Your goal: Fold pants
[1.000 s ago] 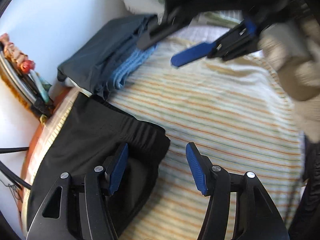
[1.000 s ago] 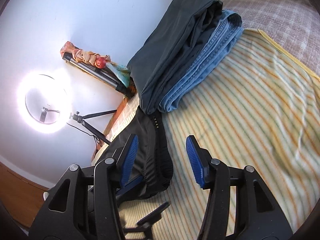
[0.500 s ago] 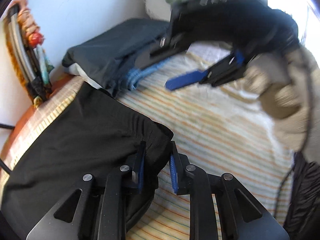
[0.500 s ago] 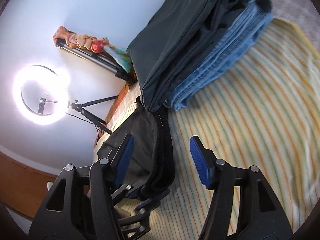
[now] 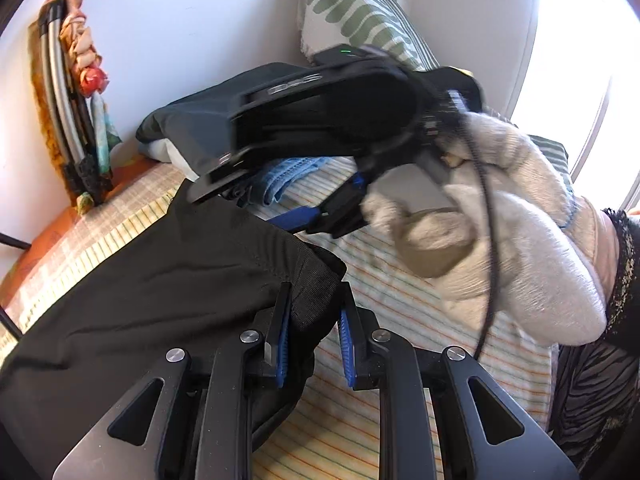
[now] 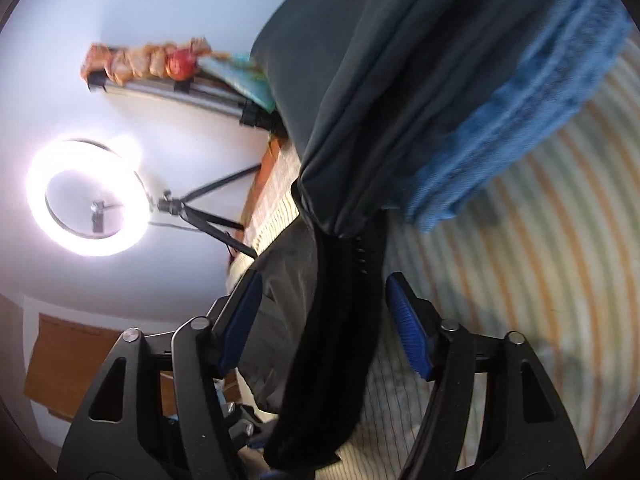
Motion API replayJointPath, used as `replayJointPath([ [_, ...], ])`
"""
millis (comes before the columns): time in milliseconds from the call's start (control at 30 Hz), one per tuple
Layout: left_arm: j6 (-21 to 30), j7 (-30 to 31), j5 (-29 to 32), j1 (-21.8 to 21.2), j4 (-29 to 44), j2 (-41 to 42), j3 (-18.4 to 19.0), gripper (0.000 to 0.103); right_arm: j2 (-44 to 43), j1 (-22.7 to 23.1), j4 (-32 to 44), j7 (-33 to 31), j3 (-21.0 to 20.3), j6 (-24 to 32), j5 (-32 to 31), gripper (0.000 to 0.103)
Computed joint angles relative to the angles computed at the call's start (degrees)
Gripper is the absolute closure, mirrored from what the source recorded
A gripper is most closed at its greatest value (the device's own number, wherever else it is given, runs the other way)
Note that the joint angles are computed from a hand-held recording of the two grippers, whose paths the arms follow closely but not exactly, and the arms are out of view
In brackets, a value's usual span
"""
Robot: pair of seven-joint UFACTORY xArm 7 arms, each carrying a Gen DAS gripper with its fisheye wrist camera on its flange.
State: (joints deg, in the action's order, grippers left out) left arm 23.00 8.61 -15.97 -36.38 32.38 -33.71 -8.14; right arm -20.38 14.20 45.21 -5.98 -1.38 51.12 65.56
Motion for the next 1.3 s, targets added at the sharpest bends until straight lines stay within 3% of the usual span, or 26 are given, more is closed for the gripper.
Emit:
replayJointPath([
  [133, 0.0, 1.0, -1.4, -1.1, -0.6, -1.1, 1.4, 0.085, 2.0, 0.2, 0.7, 2.2, 1.3, -1.9, -1.7, 0.039],
  [200, -0.1, 1.2, -2.4, -1.5, -0.9, -1.7, 1.9, 0.085, 2.0, 0.6, -0.2, 1.5, 0.9, -3.3, 1.9, 0.067],
  [300, -0.2, 0.6, -2.9, -1.4, -1.3, -2.6, 1.6, 0.085, 1.3, 0.5, -0.7, 1.2, 1.4, -5.3, 2.9, 0.085],
  [600, -1.6, -4.5, -3.6, -2.3, -2.1, -5.4, -0.4, 0.085, -5.2, 1.4, -3.1, 4.1, 0.9, -8.0, 0.8, 0.089],
  [1033, -8.9, -18.2, -2.1, -8.8, 0.2, -5.8, -6.3, 0.085, -29.2, -0.7, -9.3, 17.4, -2.8, -5.8, -17.8, 0.089],
  [1300, -6.8, -24.1, -1.2, -10.5, -3.7, -13.2, -4.3, 0.085, -32.6, 1.4, -8.1, 24.5, -2.3, -4.6, -25.3, 0.089],
])
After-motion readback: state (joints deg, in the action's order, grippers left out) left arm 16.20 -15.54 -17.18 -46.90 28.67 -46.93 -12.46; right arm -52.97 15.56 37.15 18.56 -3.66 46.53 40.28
